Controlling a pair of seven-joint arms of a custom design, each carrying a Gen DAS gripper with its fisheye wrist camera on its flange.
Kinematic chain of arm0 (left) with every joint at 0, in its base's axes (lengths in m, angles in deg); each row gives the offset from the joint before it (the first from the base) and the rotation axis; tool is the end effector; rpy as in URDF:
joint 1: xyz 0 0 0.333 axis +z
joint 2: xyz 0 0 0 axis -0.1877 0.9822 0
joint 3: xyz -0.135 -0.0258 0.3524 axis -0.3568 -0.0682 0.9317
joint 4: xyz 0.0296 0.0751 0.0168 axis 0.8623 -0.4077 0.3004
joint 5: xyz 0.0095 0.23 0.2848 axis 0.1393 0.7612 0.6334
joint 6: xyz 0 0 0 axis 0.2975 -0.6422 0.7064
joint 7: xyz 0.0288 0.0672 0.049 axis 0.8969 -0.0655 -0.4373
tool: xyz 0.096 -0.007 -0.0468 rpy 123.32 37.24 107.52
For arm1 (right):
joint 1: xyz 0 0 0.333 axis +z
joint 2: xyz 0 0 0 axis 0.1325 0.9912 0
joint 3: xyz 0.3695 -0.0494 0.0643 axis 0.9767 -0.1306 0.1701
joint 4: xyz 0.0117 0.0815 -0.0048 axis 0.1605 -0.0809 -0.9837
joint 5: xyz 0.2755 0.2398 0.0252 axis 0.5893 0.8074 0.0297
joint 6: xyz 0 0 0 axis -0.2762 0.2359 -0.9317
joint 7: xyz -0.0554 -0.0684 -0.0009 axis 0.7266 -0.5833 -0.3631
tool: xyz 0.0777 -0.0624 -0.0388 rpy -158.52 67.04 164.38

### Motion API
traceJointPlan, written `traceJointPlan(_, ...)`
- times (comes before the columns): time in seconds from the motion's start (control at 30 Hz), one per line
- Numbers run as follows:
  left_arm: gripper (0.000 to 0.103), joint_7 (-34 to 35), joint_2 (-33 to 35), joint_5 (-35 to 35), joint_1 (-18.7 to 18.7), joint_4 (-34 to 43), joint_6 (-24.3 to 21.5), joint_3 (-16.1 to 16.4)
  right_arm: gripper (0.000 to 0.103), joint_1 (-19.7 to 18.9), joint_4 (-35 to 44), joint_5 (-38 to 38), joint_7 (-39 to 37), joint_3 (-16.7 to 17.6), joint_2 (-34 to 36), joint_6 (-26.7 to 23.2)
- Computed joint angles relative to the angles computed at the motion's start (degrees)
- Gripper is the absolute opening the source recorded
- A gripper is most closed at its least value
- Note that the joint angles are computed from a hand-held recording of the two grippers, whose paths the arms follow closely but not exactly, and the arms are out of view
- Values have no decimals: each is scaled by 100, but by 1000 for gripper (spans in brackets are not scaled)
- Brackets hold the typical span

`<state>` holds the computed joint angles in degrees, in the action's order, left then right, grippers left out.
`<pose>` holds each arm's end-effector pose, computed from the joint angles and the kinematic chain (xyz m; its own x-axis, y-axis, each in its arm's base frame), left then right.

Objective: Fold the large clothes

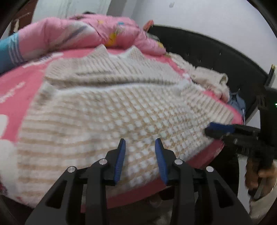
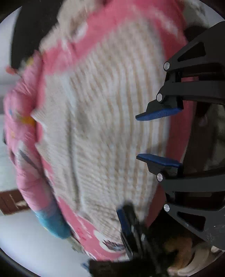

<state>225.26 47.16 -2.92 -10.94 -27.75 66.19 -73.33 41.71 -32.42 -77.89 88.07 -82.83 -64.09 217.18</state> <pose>0.7043 -0.1682 0.5251 -0.6711 -0.6947 0.2588 -0.6064 0.3135 -0.7307 0.5430 0.3922 0.5650 -0.2715 -0.9620 -0.0290 -0.6938 0.2165 -0.6869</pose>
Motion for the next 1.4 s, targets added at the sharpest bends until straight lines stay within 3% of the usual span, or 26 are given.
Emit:
traceJointPlan(0.07,35,-134,-11,113,-12,-75,165,134,36,-105,-303,107,257,-60,-128,-53)
traceJointPlan(0.1,35,-427,150,297,-47,75,-7,235,36,-295,-515,295,268,-68,-86,285)
traceJointPlan(0.17,35,-544,332,170,71,235,-128,120,36,-385,-674,164,364,-127,-1,654)
traceJointPlan(0.27,35,-501,133,147,185,127,-103,60,36,-343,-606,231,391,-97,-221,503)
traceJointPlan(0.33,36,-132,-31,-126,316,-40,192,-18,37,-245,-918,-245,1005,-127,-592,448)
traceJointPlan(0.4,47,-208,-33,8,213,-134,703,195,40,-284,-1113,-341,1222,-119,-747,160)
traceJointPlan(0.43,47,-698,130,408,77,36,669,436,40,-516,-1276,-151,1199,-68,-726,413)
traceJointPlan(0.47,47,-1050,383,581,135,347,315,478,40,-683,-1498,6,1158,-69,-743,748)
traceJointPlan(0.5,47,-1040,505,369,322,491,105,320,40,-739,-1530,0,1142,-56,-692,814)
traceJointPlan(0.6,47,-1105,346,296,465,417,101,204,40,-606,-1030,102,837,88,-665,4)
traceJointPlan(0.67,52,-940,144,204,506,211,462,165,50,-497,-902,-139,1066,128,-735,-50)
traceJointPlan(0.7,55,-968,121,234,461,205,584,185,57,-490,-877,-267,1153,134,-753,63)
traceJointPlan(0.77,56,-1035,97,383,384,265,664,219,60,-538,-741,-411,1184,131,-660,513)
traceJointPlan(0.87,58,-1506,229,1091,-57,569,677,432,67,-586,-265,-360,726,92,-252,979)
traceJointPlan(0.97,74,-2284,583,2216,-688,1037,554,840,78,-567,330,-15,41,30,372,1272)
traceJointPlan(1.03,79,-3101,852,3122,-1081,1365,243,1244,83,-677,816,767,-755,142,889,916)
traceJointPlan(1.07,83,-3304,932,3352,-1253,1381,307,1423,87,-662,903,893,-908,114,1056,885)
traceJointPlan(1.17,85,-3578,793,3750,-1307,966,892,1431,89,-479,960,1073,-1048,-54,973,775)
traceJointPlan(1.23,86,-3711,818,3835,-1193,1034,805,1298,89,-385,955,1277,-956,-150,853,761)
traceJointPlan(1.4,87,-3937,868,4056,-1125,1152,683,1194,91,-170,1120,811,-623,-472,828,624)
